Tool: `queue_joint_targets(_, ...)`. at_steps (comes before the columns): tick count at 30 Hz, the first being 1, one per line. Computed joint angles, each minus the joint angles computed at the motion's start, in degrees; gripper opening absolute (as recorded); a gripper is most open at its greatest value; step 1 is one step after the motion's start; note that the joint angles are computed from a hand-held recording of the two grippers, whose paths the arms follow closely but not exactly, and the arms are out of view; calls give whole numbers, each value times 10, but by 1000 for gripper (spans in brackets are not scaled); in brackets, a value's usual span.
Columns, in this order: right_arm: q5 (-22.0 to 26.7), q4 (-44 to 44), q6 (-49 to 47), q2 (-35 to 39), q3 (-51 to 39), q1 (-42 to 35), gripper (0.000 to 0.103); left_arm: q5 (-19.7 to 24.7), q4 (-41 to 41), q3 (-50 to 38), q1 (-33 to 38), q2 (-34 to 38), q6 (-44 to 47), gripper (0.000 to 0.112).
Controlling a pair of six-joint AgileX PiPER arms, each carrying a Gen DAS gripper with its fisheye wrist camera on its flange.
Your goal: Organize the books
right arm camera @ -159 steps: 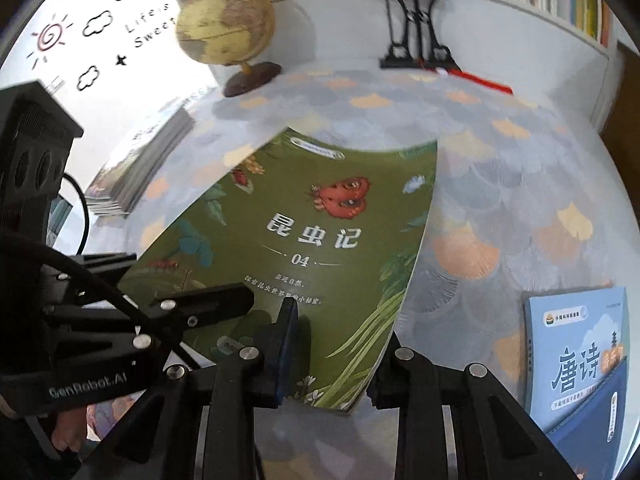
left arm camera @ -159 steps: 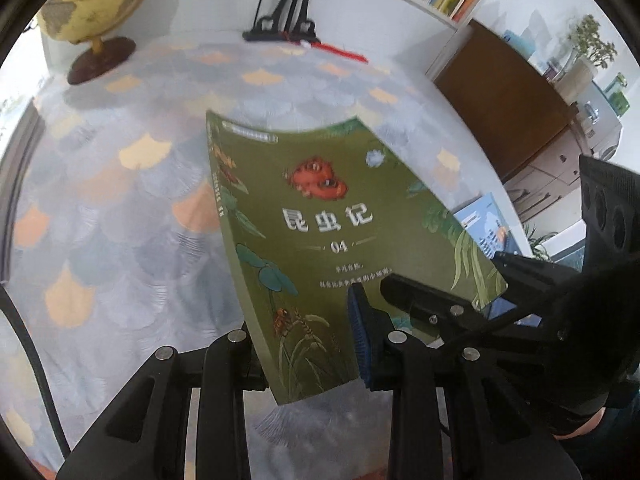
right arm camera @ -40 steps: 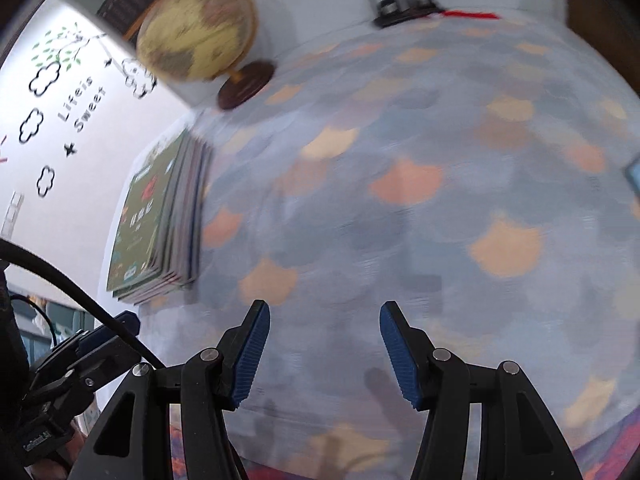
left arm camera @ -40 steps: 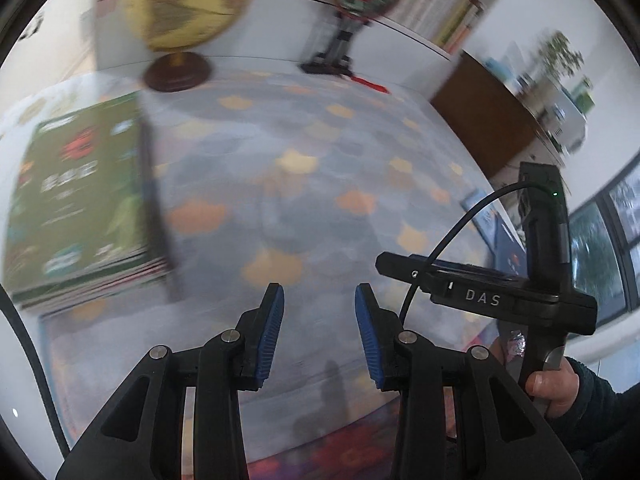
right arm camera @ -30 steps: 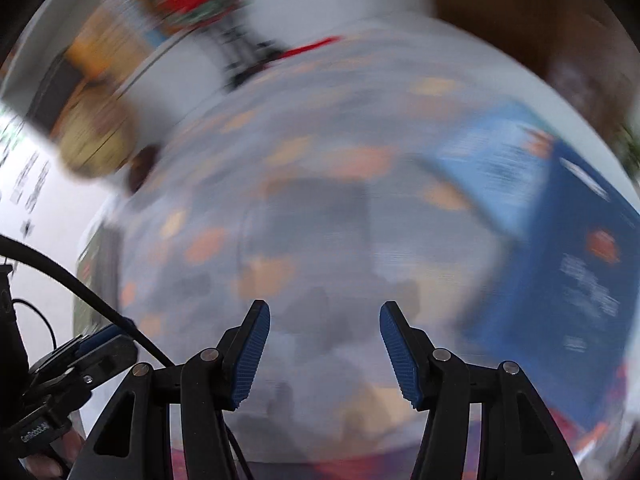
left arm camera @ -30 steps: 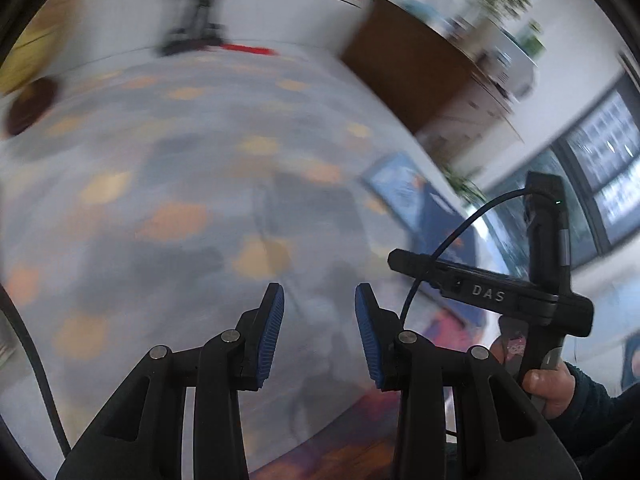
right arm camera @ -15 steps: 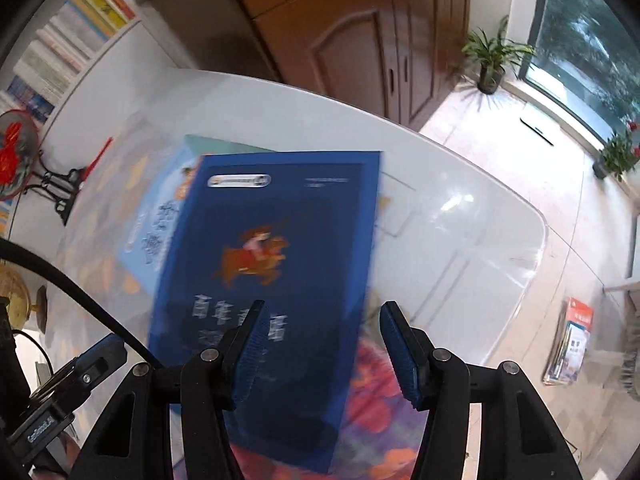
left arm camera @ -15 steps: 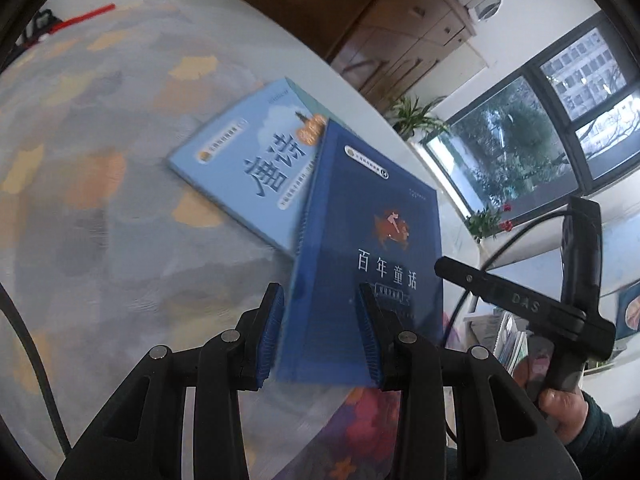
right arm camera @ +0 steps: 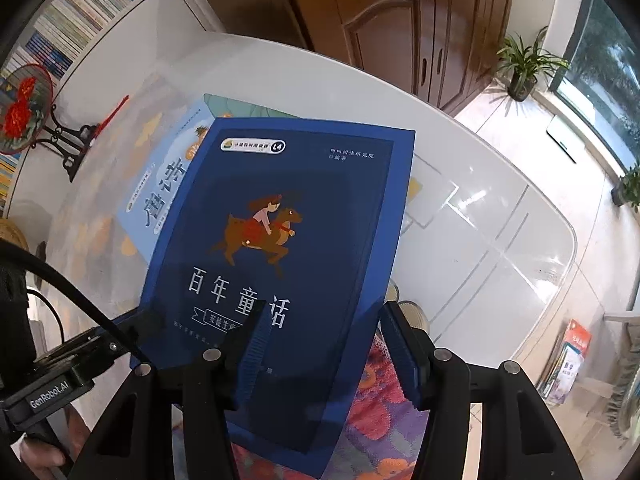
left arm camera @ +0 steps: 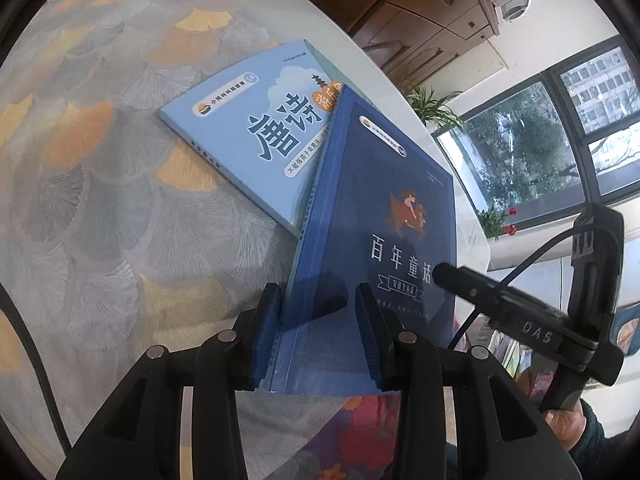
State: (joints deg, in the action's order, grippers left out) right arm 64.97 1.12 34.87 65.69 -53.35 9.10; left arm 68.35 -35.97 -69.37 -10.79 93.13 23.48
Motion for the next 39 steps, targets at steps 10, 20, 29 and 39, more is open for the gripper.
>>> queue_joint_targets(10,-27,19,-43,91,-83,112,57,7,24,96,156,-96,18,34)
queue_joint_targets(20,-40,54,-152,341,-330,284,61,-2,65,120,424,-111,44,34)
queue_joint_targets(29,-28,137,-225,427,-415,275,61,-36,51,156,495,-134,36,34)
queue_joint_targets(39,-55,63,-224,375,-320,341,49,-79,67,168,446,-143,19,35)
